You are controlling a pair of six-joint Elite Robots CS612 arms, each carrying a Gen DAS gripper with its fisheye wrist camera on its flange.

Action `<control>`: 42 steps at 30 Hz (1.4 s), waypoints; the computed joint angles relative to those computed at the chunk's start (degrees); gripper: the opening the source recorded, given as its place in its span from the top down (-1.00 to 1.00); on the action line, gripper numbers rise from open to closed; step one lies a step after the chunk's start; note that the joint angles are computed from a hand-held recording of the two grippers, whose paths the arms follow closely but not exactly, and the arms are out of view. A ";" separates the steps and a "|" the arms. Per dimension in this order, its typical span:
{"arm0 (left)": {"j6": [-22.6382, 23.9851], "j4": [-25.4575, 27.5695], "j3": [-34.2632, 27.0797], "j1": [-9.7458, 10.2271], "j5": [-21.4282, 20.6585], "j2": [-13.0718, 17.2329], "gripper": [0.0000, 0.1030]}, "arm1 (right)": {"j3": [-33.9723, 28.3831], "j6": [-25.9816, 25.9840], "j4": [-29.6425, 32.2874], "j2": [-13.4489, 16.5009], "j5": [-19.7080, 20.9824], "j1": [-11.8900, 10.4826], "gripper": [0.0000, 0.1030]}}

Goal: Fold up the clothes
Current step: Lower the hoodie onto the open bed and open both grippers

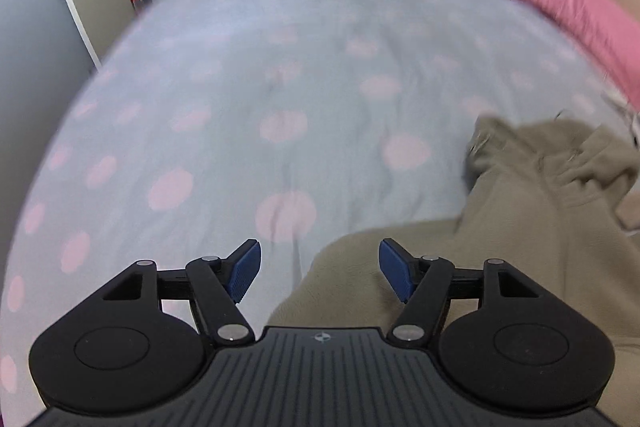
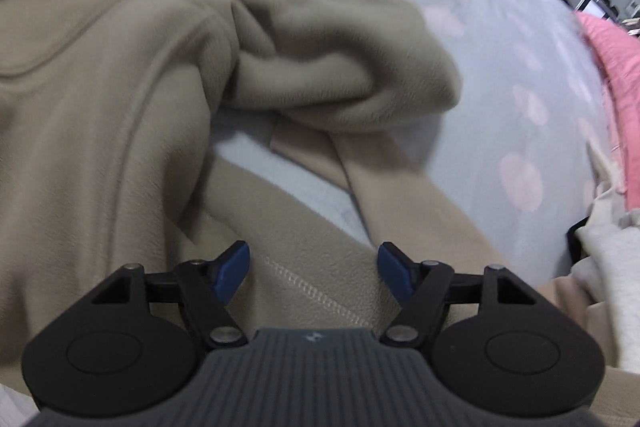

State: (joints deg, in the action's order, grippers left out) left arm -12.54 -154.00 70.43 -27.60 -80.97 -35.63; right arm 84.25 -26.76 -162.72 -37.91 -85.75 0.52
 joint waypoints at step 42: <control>-7.99 -15.19 6.08 -3.20 15.44 -6.07 0.79 | -0.65 7.10 -21.84 -6.17 -15.03 1.85 0.80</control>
